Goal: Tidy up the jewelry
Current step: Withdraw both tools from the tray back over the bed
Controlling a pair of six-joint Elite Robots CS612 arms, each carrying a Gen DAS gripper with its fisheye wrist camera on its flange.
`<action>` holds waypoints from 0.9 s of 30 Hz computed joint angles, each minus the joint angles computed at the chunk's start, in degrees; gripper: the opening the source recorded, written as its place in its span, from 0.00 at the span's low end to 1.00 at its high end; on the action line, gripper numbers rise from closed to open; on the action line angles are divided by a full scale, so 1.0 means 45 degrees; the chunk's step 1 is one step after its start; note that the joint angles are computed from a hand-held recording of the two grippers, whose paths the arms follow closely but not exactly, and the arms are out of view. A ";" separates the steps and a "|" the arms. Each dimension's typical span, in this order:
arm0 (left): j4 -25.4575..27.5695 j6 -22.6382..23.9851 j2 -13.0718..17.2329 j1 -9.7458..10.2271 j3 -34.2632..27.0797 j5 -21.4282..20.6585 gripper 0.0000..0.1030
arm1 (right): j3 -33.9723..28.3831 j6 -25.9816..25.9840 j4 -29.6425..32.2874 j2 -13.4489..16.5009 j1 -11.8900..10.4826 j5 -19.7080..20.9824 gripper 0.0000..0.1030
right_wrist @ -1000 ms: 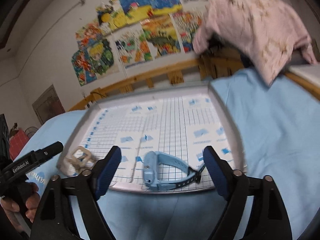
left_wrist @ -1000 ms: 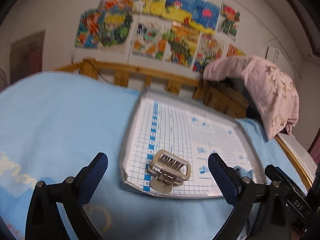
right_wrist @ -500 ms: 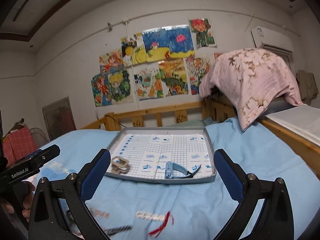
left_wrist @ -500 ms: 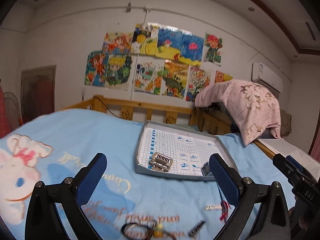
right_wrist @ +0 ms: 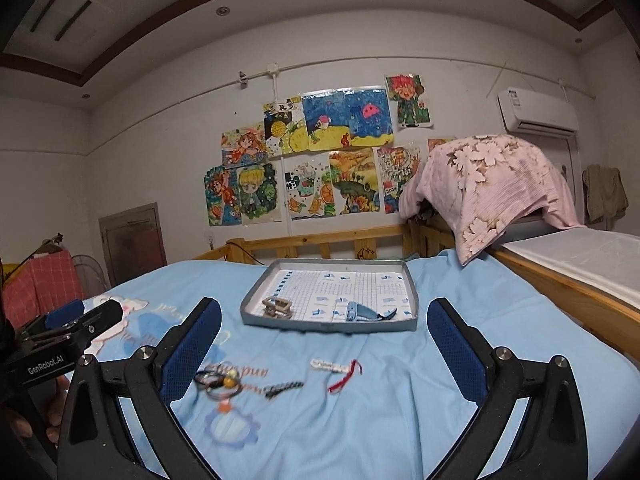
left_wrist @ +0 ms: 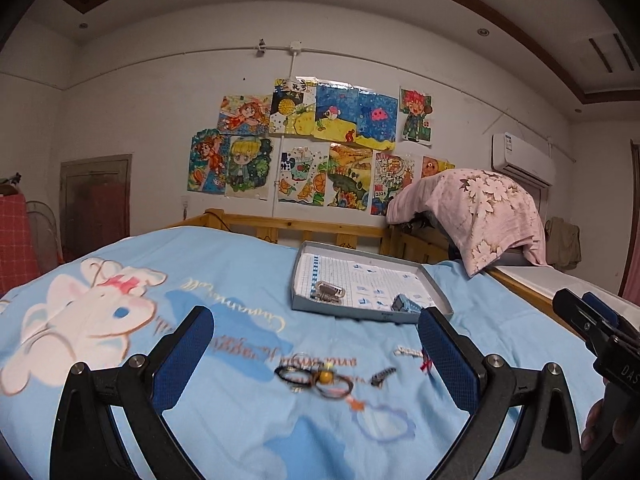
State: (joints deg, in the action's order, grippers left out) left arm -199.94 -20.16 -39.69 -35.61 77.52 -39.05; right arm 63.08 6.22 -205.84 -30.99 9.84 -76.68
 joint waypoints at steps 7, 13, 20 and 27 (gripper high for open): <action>-0.0792 0.0220 -0.0407 -0.0611 0.1236 0.0807 1.00 | 0.1957 -0.0332 -0.1084 -0.0801 -0.0008 -0.0160 0.98; -0.0776 -0.0261 -0.0771 -0.0932 0.2222 0.1083 1.00 | 0.3113 -0.0575 -0.1495 -0.1234 -0.0030 -0.0322 0.98; -0.0343 -0.0486 -0.0956 -0.1124 0.2765 0.1358 1.00 | 0.4053 -0.0970 -0.1823 -0.1531 -0.0066 -0.0573 0.98; 0.0373 -0.1202 -0.1080 -0.1020 0.2915 0.1004 1.00 | 0.4070 -0.0640 -0.1405 -0.1552 -0.0137 -0.0384 0.98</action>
